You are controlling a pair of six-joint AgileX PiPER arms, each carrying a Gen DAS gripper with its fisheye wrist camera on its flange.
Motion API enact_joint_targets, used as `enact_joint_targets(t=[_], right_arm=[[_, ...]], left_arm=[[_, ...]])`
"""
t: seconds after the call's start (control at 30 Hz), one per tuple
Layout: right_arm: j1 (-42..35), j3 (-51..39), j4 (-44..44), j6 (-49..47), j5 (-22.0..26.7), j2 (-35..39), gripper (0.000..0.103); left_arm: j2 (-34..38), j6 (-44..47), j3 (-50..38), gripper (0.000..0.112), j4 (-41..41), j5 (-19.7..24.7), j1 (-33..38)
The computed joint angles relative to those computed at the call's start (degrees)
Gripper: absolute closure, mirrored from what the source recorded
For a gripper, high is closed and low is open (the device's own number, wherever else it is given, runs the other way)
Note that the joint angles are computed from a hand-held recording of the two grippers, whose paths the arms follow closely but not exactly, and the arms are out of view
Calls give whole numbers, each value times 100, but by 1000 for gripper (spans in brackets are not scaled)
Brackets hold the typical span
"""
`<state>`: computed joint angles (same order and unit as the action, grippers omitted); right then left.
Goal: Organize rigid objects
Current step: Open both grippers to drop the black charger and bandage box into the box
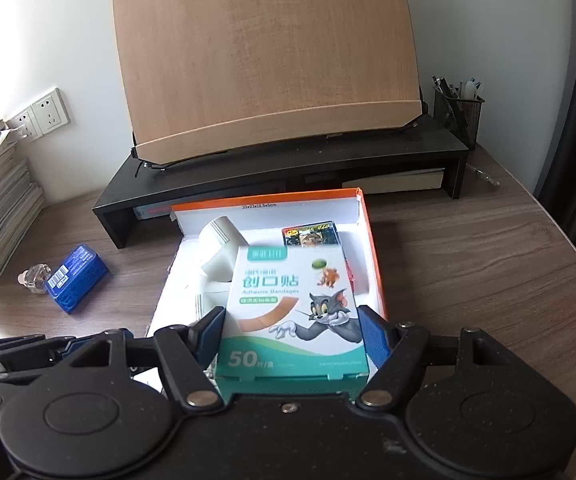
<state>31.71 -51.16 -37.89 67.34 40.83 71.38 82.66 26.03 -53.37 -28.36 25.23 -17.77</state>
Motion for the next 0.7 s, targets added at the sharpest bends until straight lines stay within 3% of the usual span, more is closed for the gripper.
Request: enact_joint_targets(t=[0.1,0.2,0.47,0.63,0.7], right_arm=[[96,1,-39,44,86,0,19],[151,22,-19,108,114,-23,38],[472,-16,-112,302,308,-1,38],[766,-88,-367,574,448,12,24],[818,-127,-393,593,431,39,22]], left_arm=[[-64,-129,44,81,116,16,70],[-131,-316,82,80,309,29,144],[-321,-415,201,77,405,71,440],[-394,-479,213,73,464,122,628],[-419,-544,212,65,533,131,720]])
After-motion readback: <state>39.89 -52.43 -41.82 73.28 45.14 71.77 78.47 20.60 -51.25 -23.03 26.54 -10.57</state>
